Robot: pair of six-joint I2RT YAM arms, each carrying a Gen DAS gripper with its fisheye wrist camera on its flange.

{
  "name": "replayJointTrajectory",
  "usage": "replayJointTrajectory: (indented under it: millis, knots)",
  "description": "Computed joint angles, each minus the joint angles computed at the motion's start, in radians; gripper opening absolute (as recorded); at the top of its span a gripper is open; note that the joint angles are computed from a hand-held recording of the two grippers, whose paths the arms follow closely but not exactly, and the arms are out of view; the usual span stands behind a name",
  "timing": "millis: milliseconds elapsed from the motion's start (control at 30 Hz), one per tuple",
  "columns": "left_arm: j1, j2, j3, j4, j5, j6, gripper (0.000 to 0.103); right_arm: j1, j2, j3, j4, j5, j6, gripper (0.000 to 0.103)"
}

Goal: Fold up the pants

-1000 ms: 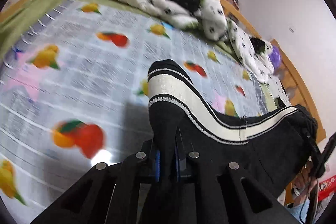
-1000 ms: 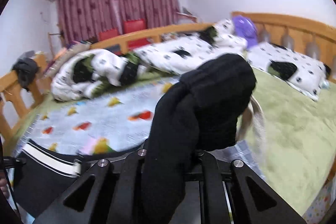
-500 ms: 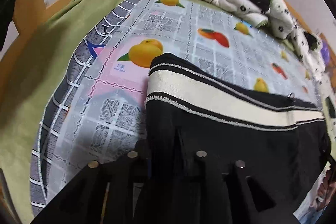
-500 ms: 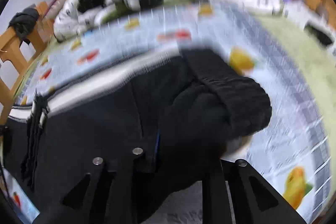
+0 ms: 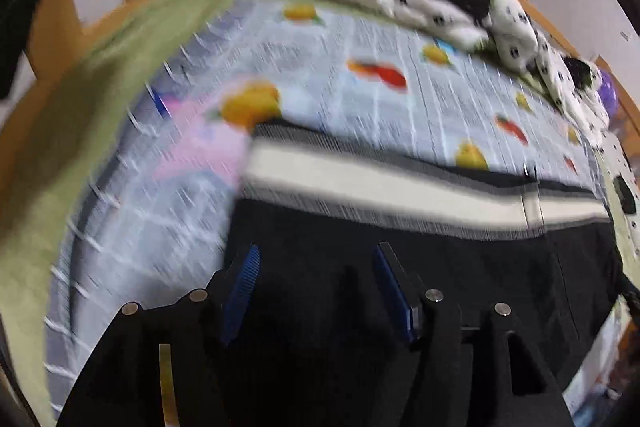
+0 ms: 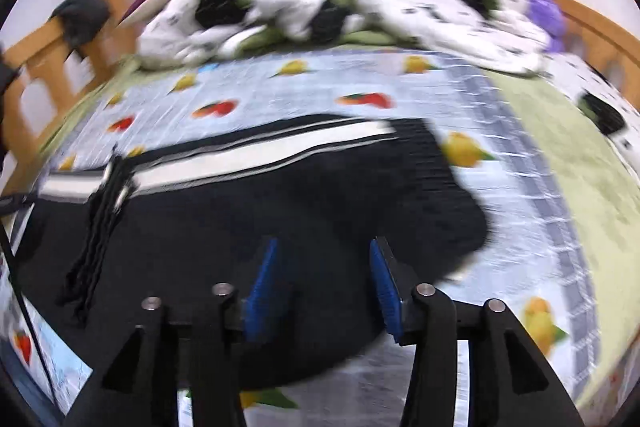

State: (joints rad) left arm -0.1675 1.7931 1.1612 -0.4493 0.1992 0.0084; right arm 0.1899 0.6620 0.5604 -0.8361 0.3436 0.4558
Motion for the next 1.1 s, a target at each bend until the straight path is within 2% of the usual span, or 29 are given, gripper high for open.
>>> replayJointTrajectory:
  millis: [67, 100, 167, 200, 267, 400, 467, 633, 800, 867, 967, 1100]
  knots:
    - [-0.030, 0.021, -0.010, -0.050, -0.039, -0.002, 0.057, 0.033, 0.104, -0.055, 0.075, -0.011, 0.032, 0.046]
    - [-0.051, -0.007, -0.060, -0.011, -0.071, -0.008, 0.060, 0.025, 0.174, -0.082, 0.114, -0.039, 0.039, 0.047]
    - [-0.091, -0.041, -0.104, 0.005, -0.126, 0.000, 0.066, 0.091, 0.189, -0.120, 0.135, 0.025, 0.097, 0.046]
    - [-0.107, -0.058, -0.124, 0.005, -0.136, 0.003, 0.067, 0.140, 0.191, -0.098, 0.090, 0.066, 0.136, 0.046]
    - [-0.122, -0.089, -0.156, 0.009, -0.141, -0.005, 0.067, 0.175, 0.166, -0.080, 0.036, 0.072, 0.173, 0.046]
    - [-0.134, -0.137, -0.203, 0.009, -0.132, -0.004, 0.067, 0.284, 0.063, -0.085, -0.061, 0.080, 0.344, 0.046]
    - [-0.130, -0.166, -0.234, 0.014, -0.123, -0.004, 0.067, 0.373, 0.059, -0.081, -0.084, 0.097, 0.455, 0.046]
    - [-0.097, -0.277, -0.330, 0.030, -0.086, 0.018, 0.067, 0.673, 0.238, 0.016, -0.163, 0.213, 0.756, 0.046]
    - [-0.062, -0.382, -0.406, 0.050, -0.059, 0.037, 0.067, 0.804, 0.338, 0.136, -0.196, 0.312, 0.889, 0.046]
    - [-0.020, -0.419, -0.428, 0.050, -0.022, 0.046, 0.067, 0.819, 0.338, 0.147, -0.121, 0.340, 0.873, 0.046]
    - [0.053, -0.466, -0.455, 0.067, 0.008, 0.053, 0.067, 0.804, 0.362, 0.161, 0.043, 0.292, 0.747, 0.042]
    - [0.130, -0.465, -0.457, 0.070, 0.022, 0.049, 0.067, 0.817, 0.455, 0.183, 0.244, 0.271, 0.646, 0.042]
